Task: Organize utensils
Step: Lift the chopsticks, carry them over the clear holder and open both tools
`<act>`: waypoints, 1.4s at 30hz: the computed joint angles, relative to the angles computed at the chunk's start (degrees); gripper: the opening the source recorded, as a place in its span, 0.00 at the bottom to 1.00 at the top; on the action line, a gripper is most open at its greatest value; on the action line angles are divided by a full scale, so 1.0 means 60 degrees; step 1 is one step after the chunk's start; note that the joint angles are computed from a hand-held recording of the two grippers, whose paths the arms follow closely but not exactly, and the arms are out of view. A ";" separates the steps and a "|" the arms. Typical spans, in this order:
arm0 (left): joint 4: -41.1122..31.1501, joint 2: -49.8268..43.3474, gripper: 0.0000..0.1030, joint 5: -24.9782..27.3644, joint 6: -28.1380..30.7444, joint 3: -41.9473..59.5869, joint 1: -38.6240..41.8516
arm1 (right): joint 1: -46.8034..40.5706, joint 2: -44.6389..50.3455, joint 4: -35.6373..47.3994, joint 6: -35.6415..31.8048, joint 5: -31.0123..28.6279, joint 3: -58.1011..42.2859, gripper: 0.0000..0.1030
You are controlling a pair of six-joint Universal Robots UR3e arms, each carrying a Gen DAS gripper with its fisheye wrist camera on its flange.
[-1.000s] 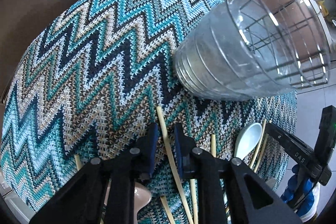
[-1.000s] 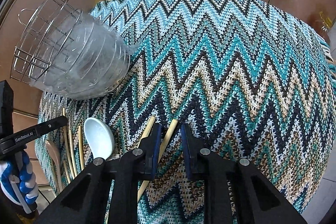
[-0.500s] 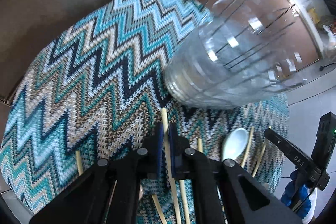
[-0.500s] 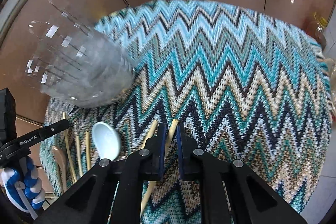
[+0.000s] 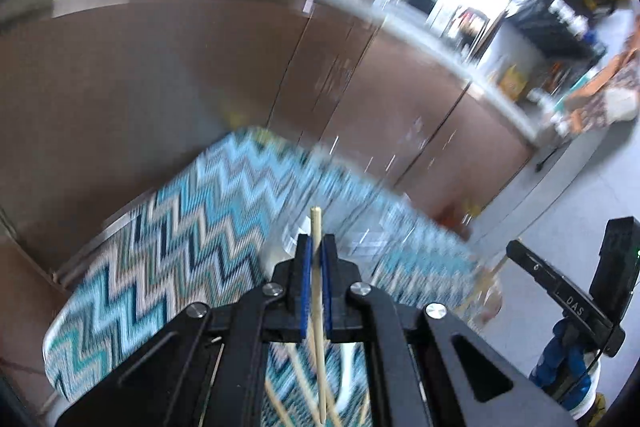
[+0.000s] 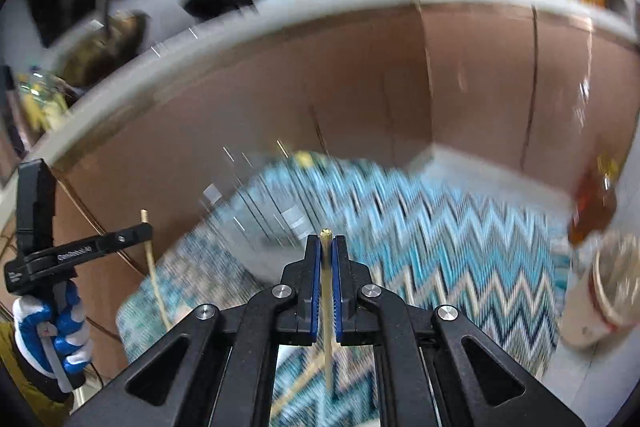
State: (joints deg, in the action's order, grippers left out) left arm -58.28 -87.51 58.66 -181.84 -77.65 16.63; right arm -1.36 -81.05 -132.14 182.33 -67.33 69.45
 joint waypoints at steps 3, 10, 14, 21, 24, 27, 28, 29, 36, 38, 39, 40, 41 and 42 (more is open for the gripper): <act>0.0951 -0.0378 0.04 -0.0001 -0.0629 0.0973 -0.0118 | 0.0240 0.0348 -0.0667 0.0197 0.0078 -0.1055 0.05; 0.3643 -0.2415 0.04 0.1977 -0.1886 0.3407 -0.1280 | 0.1001 0.2467 -0.1750 0.0717 -0.0614 -0.4664 0.05; 0.4184 -0.3668 0.04 0.3305 -0.1892 0.4558 -0.2021 | 0.1550 0.4530 -0.1437 0.0435 -0.1588 -0.7378 0.05; 0.5771 -0.5249 0.04 0.5213 -0.1419 0.4279 -0.3081 | 0.1876 0.5078 -0.2398 0.0128 -0.2358 -0.6120 0.05; 0.6375 -0.5677 0.04 0.5709 -0.1300 0.3887 -0.3363 | 0.1937 0.5189 -0.2691 0.0119 -0.2488 -0.5457 0.05; 0.6564 -0.5602 0.07 0.5683 -0.1318 0.3271 -0.3382 | 0.1971 0.5094 -0.2826 0.0005 -0.2539 -0.4763 0.12; 0.6478 -0.5487 0.11 0.5570 -0.1369 0.3111 -0.3335 | 0.1967 0.5026 -0.2777 0.0005 -0.2483 -0.4633 0.22; 0.6419 -0.5304 0.15 0.5448 -0.1413 0.2895 -0.3287 | 0.1907 0.4841 -0.2869 0.0031 -0.2391 -0.4313 0.33; 0.5336 -0.3416 0.35 0.4390 -0.0683 0.1992 -0.2850 | 0.1730 0.3081 -0.3370 0.0010 -0.2328 -0.2710 0.40; 0.4865 -0.2623 0.37 0.3882 -0.0293 0.1650 -0.2577 | 0.1661 0.2445 -0.3447 -0.0042 -0.2282 -0.2226 0.41; 0.4581 -0.2212 0.37 0.3599 -0.0102 0.1493 -0.2403 | 0.1615 0.2179 -0.3459 -0.0066 -0.2220 -0.2038 0.41; 0.4337 -0.1769 0.37 0.3258 0.0052 0.1275 -0.2174 | 0.1576 0.1887 -0.3461 -0.0101 -0.2176 -0.1835 0.42; 0.4104 -0.1460 0.37 0.3045 0.0147 0.1172 -0.2016 | 0.1543 0.1575 -0.3443 -0.0135 -0.2168 -0.1608 0.43; 0.3879 -0.1106 0.37 0.2852 0.0249 0.1017 -0.1837 | 0.1477 0.1142 -0.3497 -0.0150 -0.2088 -0.1208 0.45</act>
State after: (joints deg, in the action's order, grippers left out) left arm -35.00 -94.14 75.77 -180.35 -71.55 5.60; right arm 7.50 -74.20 -153.13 181.43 -79.86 62.21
